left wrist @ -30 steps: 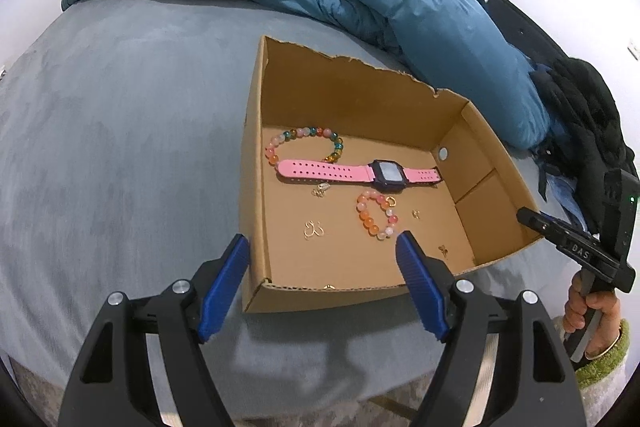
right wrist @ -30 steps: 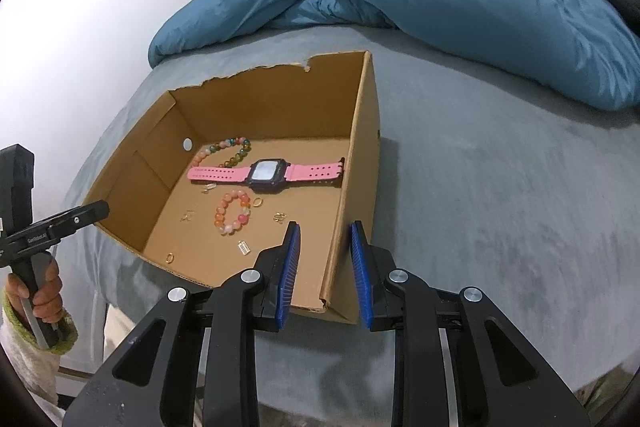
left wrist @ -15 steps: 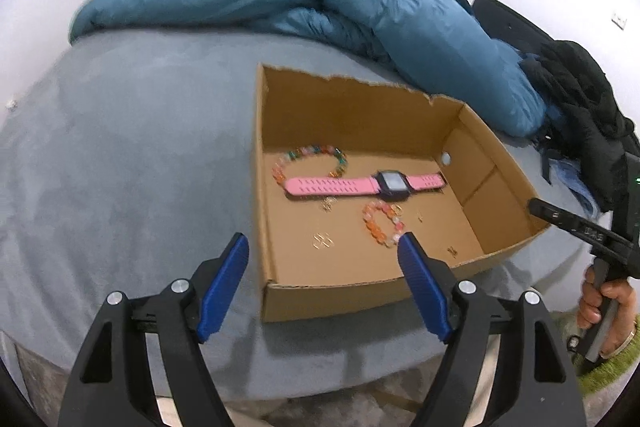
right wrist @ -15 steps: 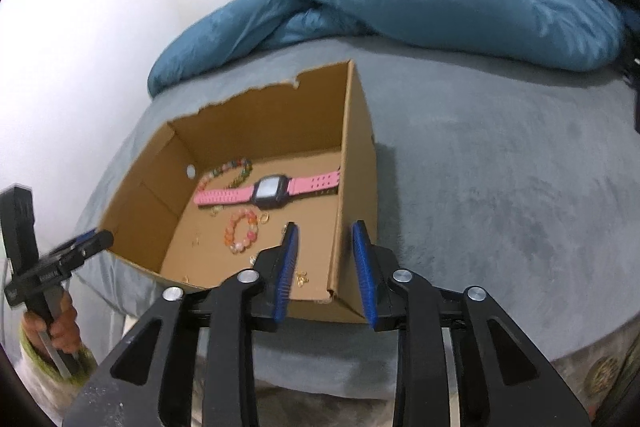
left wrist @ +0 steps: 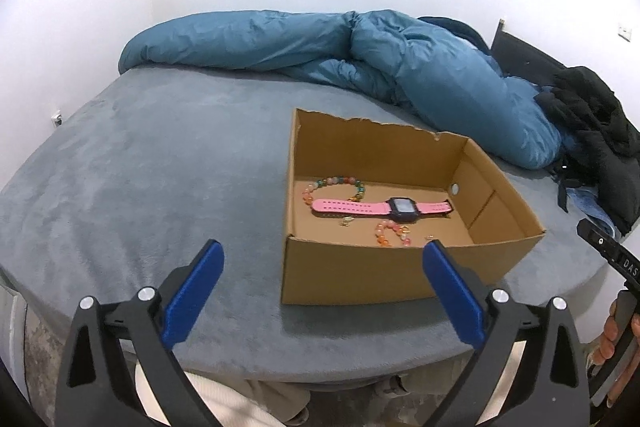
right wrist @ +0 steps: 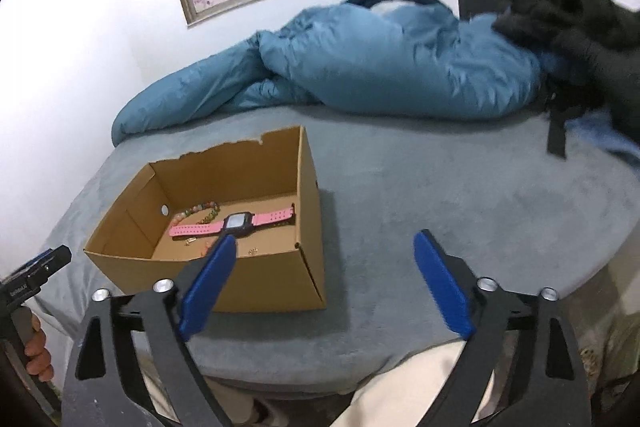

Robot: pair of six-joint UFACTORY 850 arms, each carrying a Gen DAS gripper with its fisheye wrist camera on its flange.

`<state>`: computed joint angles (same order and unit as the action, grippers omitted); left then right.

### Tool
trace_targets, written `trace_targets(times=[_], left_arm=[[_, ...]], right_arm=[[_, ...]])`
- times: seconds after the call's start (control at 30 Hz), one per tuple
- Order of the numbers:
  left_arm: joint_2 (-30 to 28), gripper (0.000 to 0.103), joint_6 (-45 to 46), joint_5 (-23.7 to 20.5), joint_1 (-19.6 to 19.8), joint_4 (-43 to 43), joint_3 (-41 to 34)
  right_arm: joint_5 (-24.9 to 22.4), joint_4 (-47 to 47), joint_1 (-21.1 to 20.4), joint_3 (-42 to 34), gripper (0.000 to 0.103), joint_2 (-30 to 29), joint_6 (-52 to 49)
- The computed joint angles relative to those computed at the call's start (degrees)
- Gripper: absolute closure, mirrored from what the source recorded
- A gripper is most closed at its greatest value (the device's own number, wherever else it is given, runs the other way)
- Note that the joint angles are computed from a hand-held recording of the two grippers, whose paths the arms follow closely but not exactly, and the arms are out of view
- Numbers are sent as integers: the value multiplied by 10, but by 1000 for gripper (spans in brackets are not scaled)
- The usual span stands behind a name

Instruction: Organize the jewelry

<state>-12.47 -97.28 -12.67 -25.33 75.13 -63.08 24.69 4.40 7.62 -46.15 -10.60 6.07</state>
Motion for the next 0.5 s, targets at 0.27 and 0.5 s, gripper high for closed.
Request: trace_targets(times=[0.27, 0.5], left_arm=[[-10, 6, 70, -70, -25, -78, -18], [-15, 6, 59, -119, -38, -50, -27]], right_arm=[[19, 235, 49, 7, 8, 5, -241], [56, 356, 77, 11, 8, 3, -371]])
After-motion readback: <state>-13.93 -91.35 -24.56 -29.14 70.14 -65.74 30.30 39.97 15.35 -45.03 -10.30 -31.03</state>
